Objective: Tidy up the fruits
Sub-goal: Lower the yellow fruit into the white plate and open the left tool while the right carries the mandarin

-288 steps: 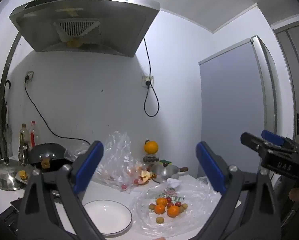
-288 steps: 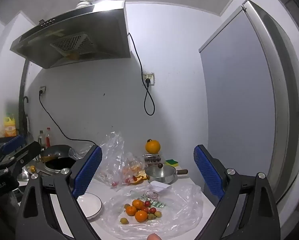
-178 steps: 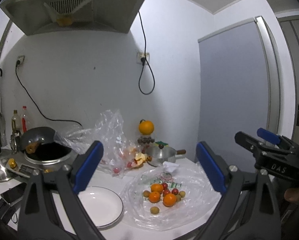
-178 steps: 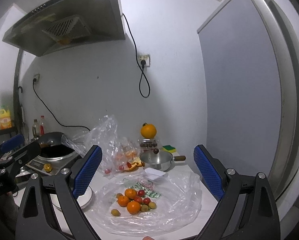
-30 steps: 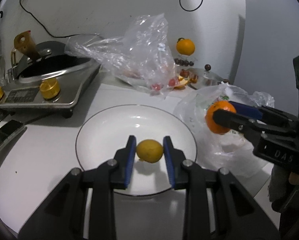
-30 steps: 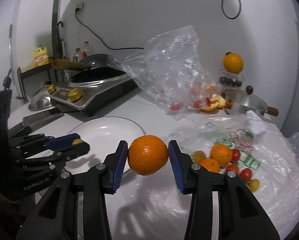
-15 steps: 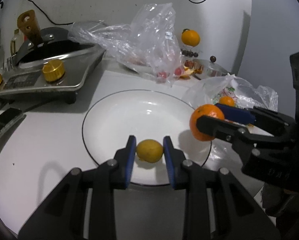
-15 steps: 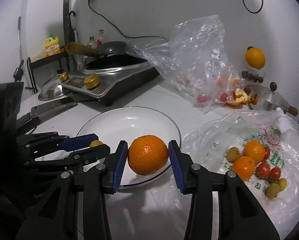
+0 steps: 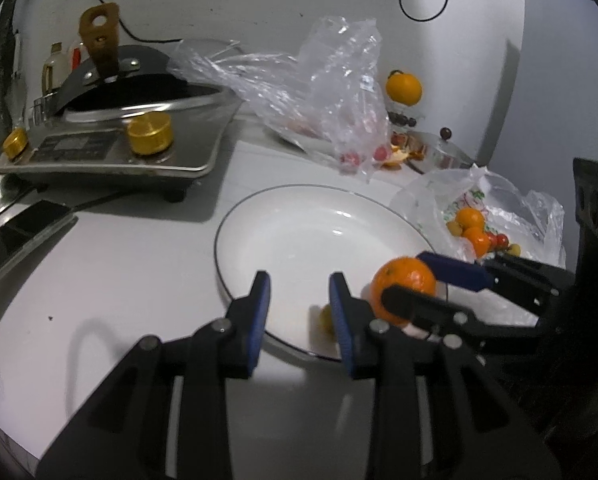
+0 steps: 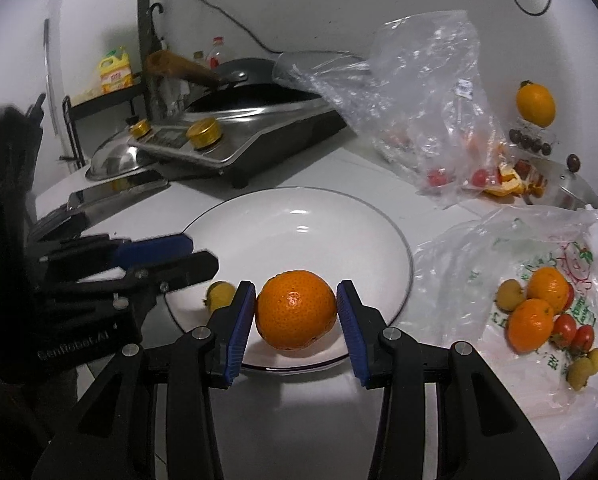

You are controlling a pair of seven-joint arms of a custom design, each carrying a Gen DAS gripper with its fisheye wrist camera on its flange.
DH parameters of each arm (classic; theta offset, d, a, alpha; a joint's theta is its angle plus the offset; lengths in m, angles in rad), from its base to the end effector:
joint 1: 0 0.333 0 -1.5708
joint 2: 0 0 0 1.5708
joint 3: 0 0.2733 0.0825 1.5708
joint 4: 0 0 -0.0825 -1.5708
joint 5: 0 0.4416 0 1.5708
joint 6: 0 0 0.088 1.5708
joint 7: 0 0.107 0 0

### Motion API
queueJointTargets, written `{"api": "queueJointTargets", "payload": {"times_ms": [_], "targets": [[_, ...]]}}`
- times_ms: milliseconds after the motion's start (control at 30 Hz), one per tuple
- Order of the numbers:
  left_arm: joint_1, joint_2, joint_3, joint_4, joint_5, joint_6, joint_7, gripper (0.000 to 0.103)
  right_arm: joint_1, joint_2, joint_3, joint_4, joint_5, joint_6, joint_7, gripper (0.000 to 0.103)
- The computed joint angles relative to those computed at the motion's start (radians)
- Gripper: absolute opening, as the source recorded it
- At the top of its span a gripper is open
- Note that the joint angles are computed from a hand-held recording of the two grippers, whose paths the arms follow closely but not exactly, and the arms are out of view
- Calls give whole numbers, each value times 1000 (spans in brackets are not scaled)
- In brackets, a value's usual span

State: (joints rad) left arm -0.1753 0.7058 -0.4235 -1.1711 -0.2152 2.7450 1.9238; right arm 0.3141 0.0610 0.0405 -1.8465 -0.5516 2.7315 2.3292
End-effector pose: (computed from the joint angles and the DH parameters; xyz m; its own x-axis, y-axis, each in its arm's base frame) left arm 0.7378 -0.3583 0.4603 -0.6072 -0.7709 0.1922 -0.5450 0.2282 -0.8068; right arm 0.6305 0.2542 0.5194 0.0380 -0.9975 -0.0597 -0.6264 0.0228 -0.7792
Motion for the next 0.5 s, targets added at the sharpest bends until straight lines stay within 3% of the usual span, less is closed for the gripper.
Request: {"api": "queueJointTargets", "payload": {"times_ms": [167, 333, 500], "targets": [[2, -9, 2, -13, 4, 10, 1, 32, 9, 12, 0, 16, -6, -16, -5, 45], [4, -20, 1, -26, 9, 19, -1, 43, 12, 12, -1, 17, 6, -22, -11, 45], [-5, -33, 12, -38, 26, 26, -20, 44, 6, -4, -2, -7, 29, -4, -9, 46]]}}
